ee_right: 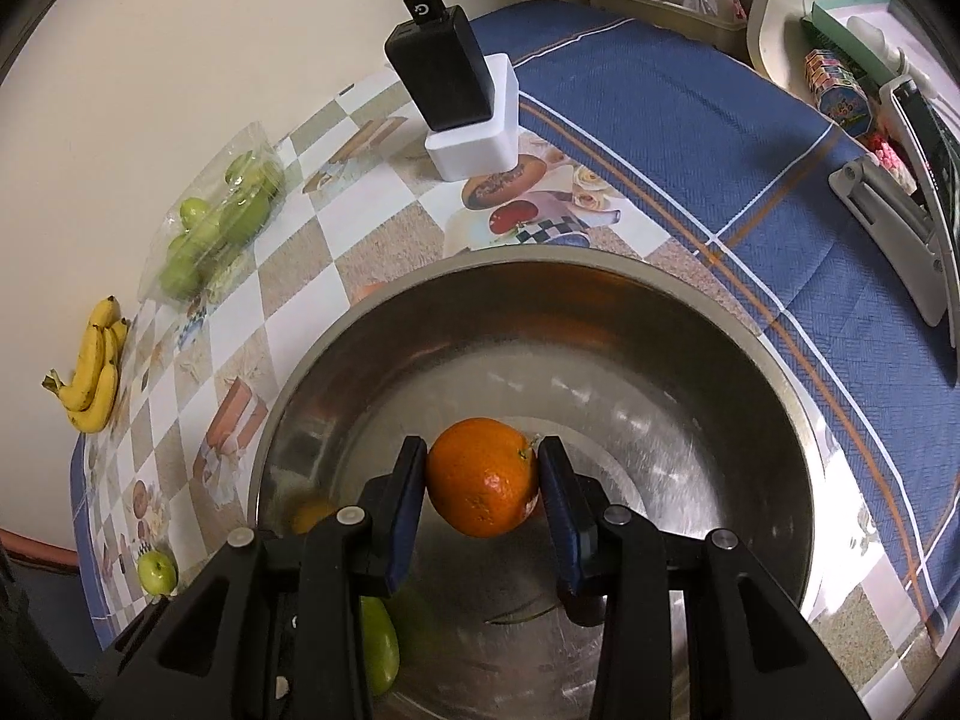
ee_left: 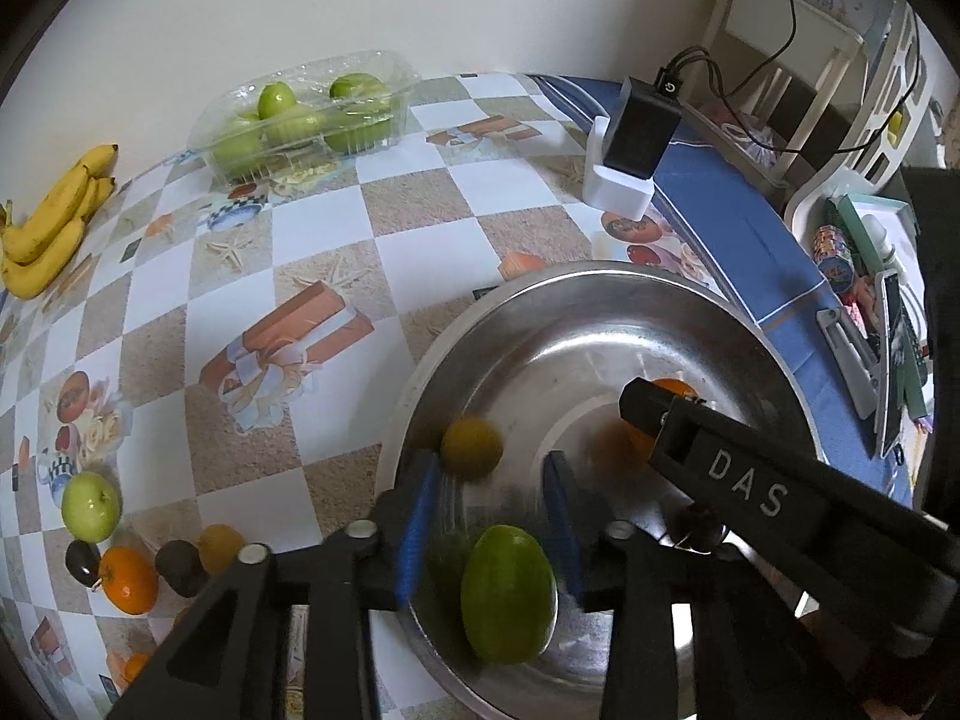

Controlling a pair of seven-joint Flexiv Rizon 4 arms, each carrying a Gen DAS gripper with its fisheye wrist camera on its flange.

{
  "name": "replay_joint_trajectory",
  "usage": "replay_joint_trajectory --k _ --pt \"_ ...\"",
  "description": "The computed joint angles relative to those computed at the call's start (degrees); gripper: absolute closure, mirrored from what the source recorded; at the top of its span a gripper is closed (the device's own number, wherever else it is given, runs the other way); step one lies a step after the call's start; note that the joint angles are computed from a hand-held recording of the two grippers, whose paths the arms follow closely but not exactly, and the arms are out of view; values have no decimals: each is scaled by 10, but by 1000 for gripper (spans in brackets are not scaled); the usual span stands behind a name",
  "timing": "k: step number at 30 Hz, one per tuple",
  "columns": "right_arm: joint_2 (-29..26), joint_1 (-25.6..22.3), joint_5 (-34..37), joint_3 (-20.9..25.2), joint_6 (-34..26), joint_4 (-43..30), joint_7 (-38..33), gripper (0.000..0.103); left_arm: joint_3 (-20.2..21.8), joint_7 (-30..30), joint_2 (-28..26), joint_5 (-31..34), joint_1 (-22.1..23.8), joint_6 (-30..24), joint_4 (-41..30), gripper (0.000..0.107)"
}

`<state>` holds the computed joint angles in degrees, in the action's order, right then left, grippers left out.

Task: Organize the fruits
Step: 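Open the left tool to drop the tan fruit while the right tool releases the tangerine into the tray, then move both open tools back toward the remaining fruits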

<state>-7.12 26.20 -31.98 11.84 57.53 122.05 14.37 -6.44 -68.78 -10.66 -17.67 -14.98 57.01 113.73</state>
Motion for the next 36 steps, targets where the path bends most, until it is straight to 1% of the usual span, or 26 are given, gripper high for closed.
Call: replay_joint_trajectory --k 3,6,11,14,17,19,20,21,22,23,24,25,26,27,28,31,35,36 --pt "2 -1 -6 -1 7 2 4 61 0 0 2 -3 0 1 0 63" --pt "6 1 -17 -1 -6 -4 4 60 -1 2 6 -11 2 2 -1 63" --pt "17 -1 -40 0 -10 -7 12 60 2 0 15 -24 5 8 -2 63" --pt "22 -2 -52 2 -15 -11 13 60 10 -26 18 -9 8 2 -9 63" --pt "23 -3 -54 4 -20 -14 12 60 15 -45 19 -3 13 7 -10 63" --pt "21 -2 -48 7 -26 -17 6 60 25 -83 17 23 14 9 -13 63" --pt "21 -2 -46 7 -27 -18 4 58 31 -108 15 42 15 5 -18 63" --pt "20 -1 -43 8 -31 -19 1 52 34 -122 14 51 18 3 -20 63" --pt "18 0 -39 9 -40 -23 -4 46 36 -135 12 58 21 1 -23 60" --pt "17 1 -36 9 -46 -25 -8 45 39 -152 12 70 23 -2 -26 52" --pt "16 3 -32 10 -55 -29 -15 43 46 -180 11 92 23 -8 -32 47" --pt "13 4 -26 11 -64 -34 -24 39 52 -210 9 118 23 -19 -41 38" --pt "11 6 -21 12 -71 -38 -31 36 58 -240 7 146 22 -34 -51 33" --pt "9 7 -16 12 -78 -42 -39 30 64 -270 5 177 21 -52 -62 31" --pt "5 9 -9 13 -90 -48 -48 25 67 -289 3 196 23 -65 -69 28" --pt "-1 14 9 14 -116 -60 -69 23 68 -324 -1 225 29 -94 -79 18" --pt "-9 19 25 14 -139 -71 -93 23 65 -336 -1 231 37 -107 -78 9" --pt "-11 21 27 14 -142 -73 -97 23 64 -340 -2 235 37 -109 -80 8"
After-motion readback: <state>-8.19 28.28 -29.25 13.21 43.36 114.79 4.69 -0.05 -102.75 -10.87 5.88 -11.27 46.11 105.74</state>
